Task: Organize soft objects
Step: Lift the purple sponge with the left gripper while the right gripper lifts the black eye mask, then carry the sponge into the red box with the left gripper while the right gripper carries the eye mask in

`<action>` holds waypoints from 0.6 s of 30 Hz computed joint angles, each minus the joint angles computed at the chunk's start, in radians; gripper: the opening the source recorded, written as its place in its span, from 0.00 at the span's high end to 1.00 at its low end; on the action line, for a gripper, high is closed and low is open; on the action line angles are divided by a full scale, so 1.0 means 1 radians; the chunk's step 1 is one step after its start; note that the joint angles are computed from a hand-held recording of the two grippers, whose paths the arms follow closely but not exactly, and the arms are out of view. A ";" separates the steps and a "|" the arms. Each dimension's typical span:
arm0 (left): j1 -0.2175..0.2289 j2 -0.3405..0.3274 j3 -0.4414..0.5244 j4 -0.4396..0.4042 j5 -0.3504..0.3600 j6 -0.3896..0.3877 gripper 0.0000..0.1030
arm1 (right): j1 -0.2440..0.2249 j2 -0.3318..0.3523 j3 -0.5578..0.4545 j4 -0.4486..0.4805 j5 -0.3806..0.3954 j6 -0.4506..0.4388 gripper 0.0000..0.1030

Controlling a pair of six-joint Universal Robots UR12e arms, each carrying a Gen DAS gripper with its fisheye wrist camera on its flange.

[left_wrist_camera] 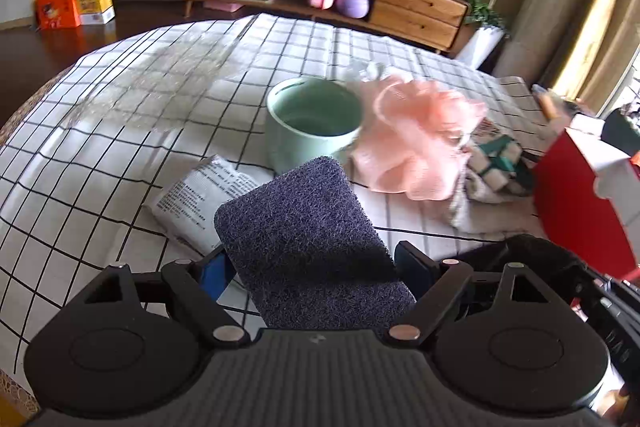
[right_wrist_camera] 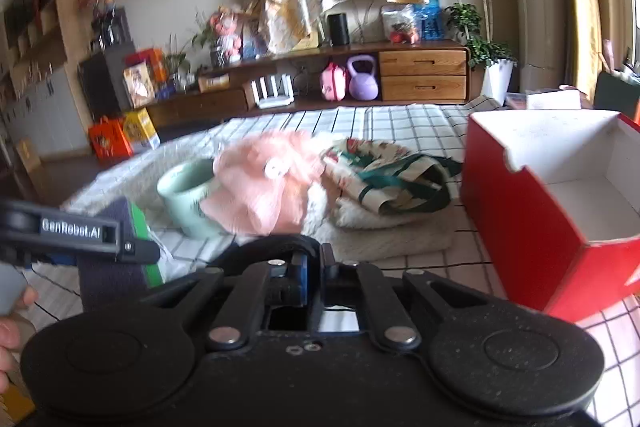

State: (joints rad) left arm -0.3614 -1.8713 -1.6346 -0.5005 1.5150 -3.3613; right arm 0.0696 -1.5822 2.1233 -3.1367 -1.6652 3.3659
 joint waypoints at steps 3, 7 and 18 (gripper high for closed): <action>0.001 0.015 -0.006 0.003 -0.032 0.018 0.17 | -0.017 -0.033 0.009 0.007 0.014 0.020 0.96; -0.005 0.027 -0.005 0.014 -0.069 0.047 0.17 | -0.043 -0.077 0.016 0.018 0.027 0.029 0.96; -0.045 0.012 0.080 -0.038 -0.167 0.212 0.17 | -0.139 -0.152 -0.004 0.066 0.044 0.025 0.96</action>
